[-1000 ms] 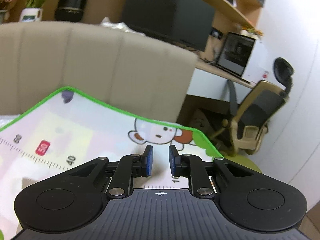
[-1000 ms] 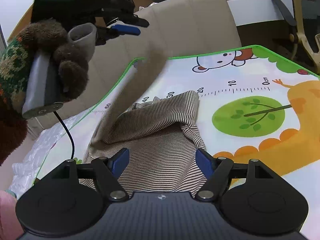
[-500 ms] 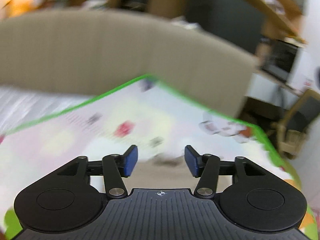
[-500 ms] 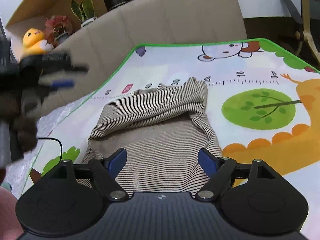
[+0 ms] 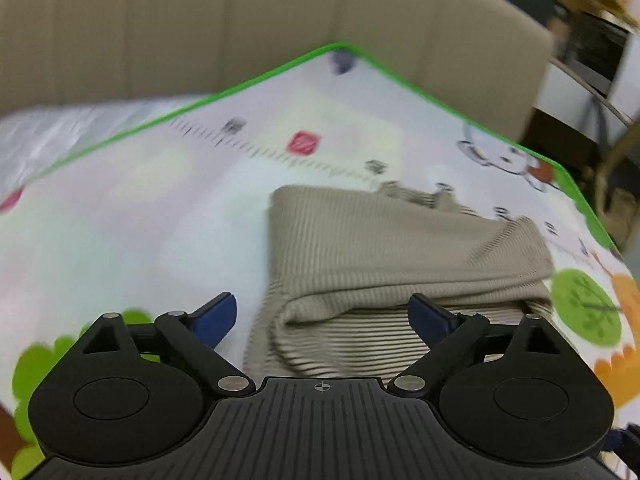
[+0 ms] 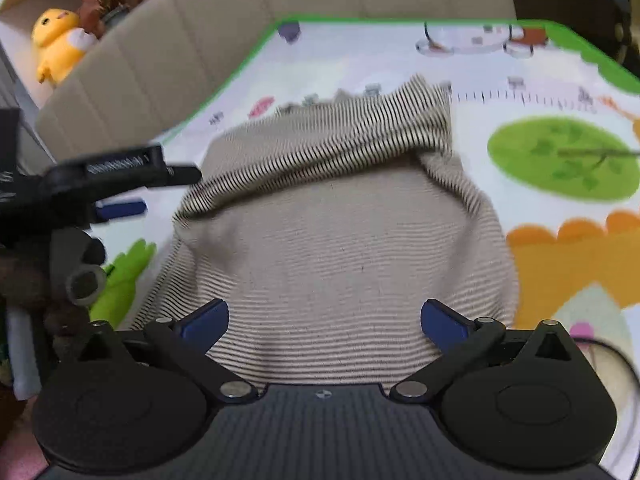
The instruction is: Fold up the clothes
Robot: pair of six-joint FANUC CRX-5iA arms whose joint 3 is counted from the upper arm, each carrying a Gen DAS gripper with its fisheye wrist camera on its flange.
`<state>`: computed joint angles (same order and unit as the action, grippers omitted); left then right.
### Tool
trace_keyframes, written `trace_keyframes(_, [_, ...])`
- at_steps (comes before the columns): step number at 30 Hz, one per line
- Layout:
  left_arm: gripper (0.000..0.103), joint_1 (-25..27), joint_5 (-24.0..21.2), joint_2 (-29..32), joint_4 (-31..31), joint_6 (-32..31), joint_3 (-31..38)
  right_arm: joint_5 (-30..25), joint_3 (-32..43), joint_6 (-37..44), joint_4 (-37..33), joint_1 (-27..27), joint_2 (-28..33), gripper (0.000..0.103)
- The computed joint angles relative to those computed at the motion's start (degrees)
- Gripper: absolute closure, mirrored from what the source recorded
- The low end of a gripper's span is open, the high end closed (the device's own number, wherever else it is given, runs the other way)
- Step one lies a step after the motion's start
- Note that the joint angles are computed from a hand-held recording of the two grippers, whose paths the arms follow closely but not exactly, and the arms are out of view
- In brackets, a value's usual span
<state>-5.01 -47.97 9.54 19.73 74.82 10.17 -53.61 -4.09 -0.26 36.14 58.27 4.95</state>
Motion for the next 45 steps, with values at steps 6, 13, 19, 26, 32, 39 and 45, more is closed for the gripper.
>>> trace_keyframes(6, [0.006,0.8,-1.8,0.9,2.4,-1.0,-0.1,1.1,0.5,-0.6,-3.8,-1.2,0.9,0.000])
trace_keyframes(13, [0.005,-0.2,-3.6,6.1,-4.8,11.0,8.0,-11.2,18.4,19.1,-26.3,-7.9,7.3,0.001])
trace_keyframes(19, [0.004,-0.1,1.9,9.2,0.3,5.8,9.4,-30.7,44.4,33.7,-21.3,-10.9,19.5,0.033])
trace_keyframes(26, [0.004,3.2,-2.6,12.5,6.4,-0.9,9.6,-45.9,74.8,52.2,-8.7,-14.7,40.0,0.047])
trace_keyframes(32, [0.004,3.4,-3.1,13.6,6.9,-2.6,10.5,-33.6,53.9,44.1,-5.8,-17.1,33.7,0.048])
trace_keyframes(39, [0.004,3.2,-4.2,14.0,7.0,-3.8,11.0,-18.9,37.7,35.5,-3.1,-16.0,25.1,0.094])
trace_keyframes(45, [0.004,2.8,-5.1,14.1,4.2,-0.6,12.6,-8.1,26.0,20.9,5.0,-16.3,17.3,0.096])
